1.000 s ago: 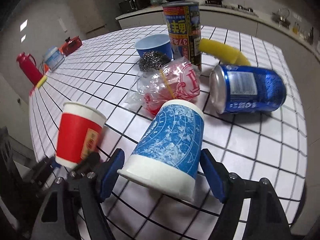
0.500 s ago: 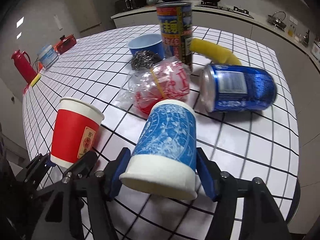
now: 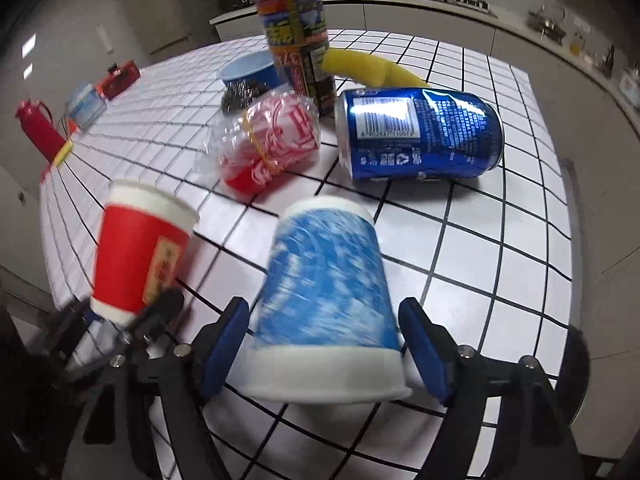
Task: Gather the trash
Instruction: 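Carry both cups over the black bin and open both tools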
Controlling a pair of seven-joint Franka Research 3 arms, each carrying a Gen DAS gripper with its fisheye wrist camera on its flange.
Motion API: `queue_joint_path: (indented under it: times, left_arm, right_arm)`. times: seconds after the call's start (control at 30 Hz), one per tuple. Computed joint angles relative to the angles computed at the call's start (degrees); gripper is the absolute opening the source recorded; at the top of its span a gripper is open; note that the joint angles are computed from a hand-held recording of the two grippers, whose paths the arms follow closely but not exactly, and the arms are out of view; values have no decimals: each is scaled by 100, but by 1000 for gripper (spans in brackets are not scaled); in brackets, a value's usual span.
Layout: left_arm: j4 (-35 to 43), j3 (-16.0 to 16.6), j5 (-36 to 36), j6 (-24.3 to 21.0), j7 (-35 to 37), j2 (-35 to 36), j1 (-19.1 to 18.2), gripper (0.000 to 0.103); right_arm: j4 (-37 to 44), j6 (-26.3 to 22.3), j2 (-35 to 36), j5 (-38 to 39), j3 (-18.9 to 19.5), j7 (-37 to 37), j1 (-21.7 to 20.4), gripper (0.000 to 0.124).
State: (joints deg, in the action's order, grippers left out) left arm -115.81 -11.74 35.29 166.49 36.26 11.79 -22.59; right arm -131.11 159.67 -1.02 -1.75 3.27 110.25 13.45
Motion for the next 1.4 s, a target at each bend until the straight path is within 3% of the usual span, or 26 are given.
queue_joint_path:
  times: [0.07,0.13,0.3,0.67,1.0,1.4]
  left_arm:
    - [-18,32,68,-23,-95,-30,-31,56]
    - [-24,24,91,-56,-138,-43,-35,56]
    - [-65,3,189,-64,-258,-89,-66,56]
    - [94,-72,423,-127,-492,-51,-252,56]
    - [474,-179,560,-321,-586,149,-599,56]
    - [1404,-334,477,-583,-316,812,-1294,56]
  right_arm:
    - [24,63,-8,321,-14,-321,8,79]
    - [85,-50,23,160,-15,-248,-7,59]
    - [-107,132,-114,314,-38,-354,-48,55]
    - [-826,432,-813,57,60,-34,-399,55]
    - [-1715,526,-1764,374,24,-377,-818,55]
    - [-2999,247,-3451,714,-252,-1019,-1763,55]
